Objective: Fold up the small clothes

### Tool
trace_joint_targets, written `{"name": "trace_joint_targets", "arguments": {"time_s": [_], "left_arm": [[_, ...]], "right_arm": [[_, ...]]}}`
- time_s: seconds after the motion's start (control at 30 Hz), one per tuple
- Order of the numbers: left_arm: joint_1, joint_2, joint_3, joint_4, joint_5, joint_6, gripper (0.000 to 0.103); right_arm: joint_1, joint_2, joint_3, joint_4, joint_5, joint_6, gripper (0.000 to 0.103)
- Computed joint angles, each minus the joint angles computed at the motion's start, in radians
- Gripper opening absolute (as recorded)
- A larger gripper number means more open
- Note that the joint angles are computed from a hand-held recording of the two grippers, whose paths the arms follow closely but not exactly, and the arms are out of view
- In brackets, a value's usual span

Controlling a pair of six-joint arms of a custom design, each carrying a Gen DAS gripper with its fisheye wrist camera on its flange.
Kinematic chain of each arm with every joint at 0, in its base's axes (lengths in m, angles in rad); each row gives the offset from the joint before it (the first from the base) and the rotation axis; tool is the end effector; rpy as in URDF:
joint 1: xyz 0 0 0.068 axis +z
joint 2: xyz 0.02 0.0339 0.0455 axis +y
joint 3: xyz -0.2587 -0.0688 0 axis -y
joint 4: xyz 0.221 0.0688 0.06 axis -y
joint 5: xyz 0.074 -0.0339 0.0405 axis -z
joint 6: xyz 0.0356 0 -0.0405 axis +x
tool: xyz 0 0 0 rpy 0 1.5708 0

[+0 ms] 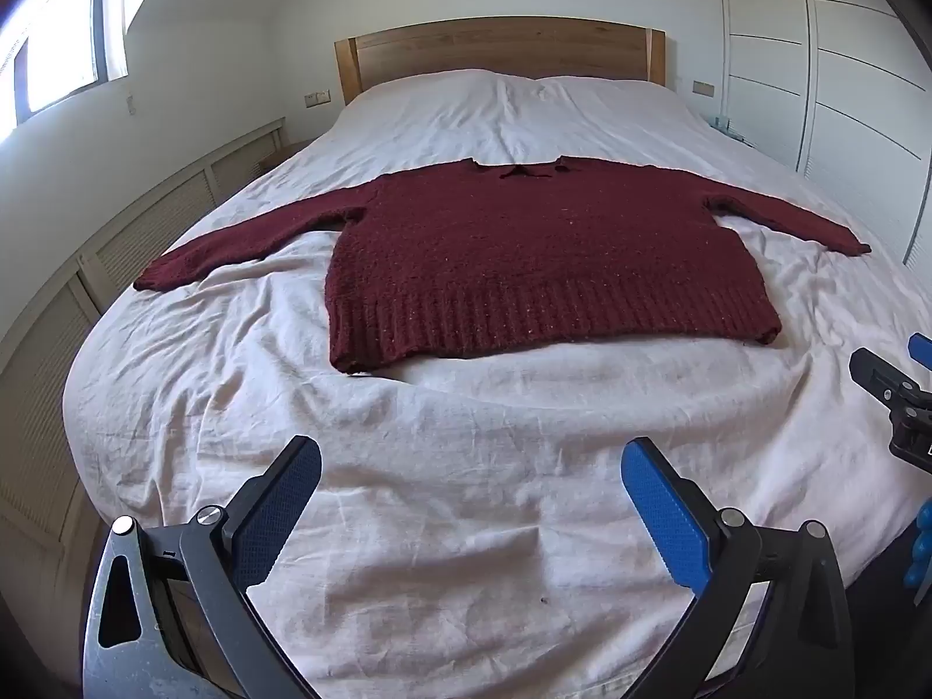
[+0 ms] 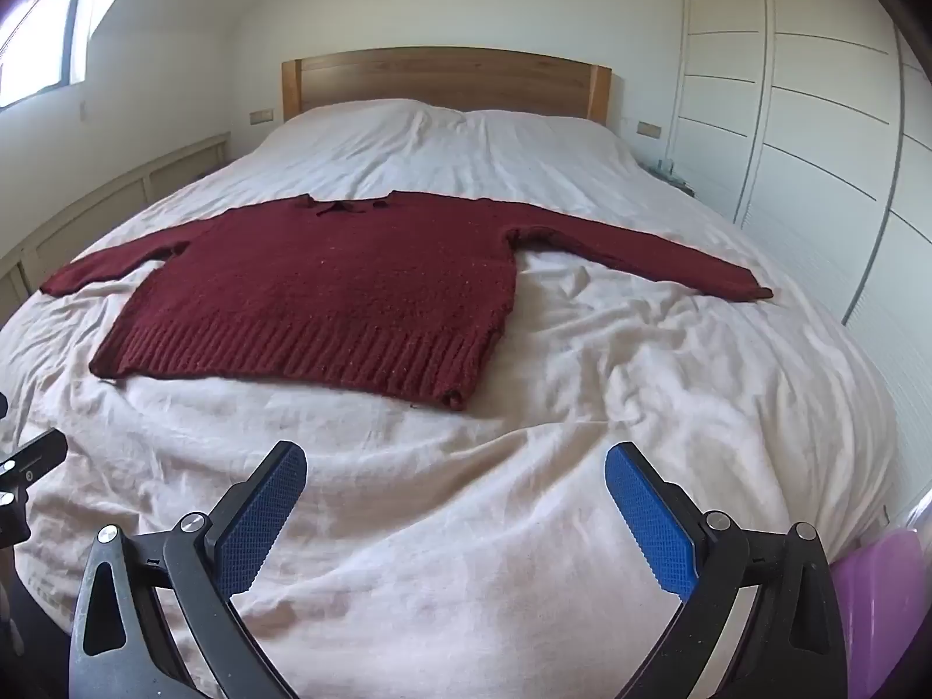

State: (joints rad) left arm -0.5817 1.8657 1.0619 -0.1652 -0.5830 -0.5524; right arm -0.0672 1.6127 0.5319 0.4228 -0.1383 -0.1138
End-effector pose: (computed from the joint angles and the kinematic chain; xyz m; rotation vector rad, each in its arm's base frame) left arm 0.3036 -0.1762 0.1581 -0.1827 2.3313 0.2012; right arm 0.2739 -0.0135 0.1384 -0.1272 2.2183 0.0546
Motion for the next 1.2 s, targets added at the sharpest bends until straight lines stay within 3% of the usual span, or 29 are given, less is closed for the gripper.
{"name": "trace_joint_targets", "arguments": {"time_s": [0.27,0.4,1.2], "left_arm": [[-0.027,0.039,0.031,-0.023,-0.038,-0.041,0.102],[0.012,0.021,0.014,-0.002,0.028,-0.003,0.102],[0.011,0.034,0.013,0.016,0.057,0.013,0.102]], "right_arm": [[-0.004,0.009,0.004,-0.003,0.000,-0.005,0.102],[0.004,0.000,0.011,-0.018,0.006,0.000,0.102],[0.004,0.037,0.010,0.014,0.007,-0.012,0.102]]}}
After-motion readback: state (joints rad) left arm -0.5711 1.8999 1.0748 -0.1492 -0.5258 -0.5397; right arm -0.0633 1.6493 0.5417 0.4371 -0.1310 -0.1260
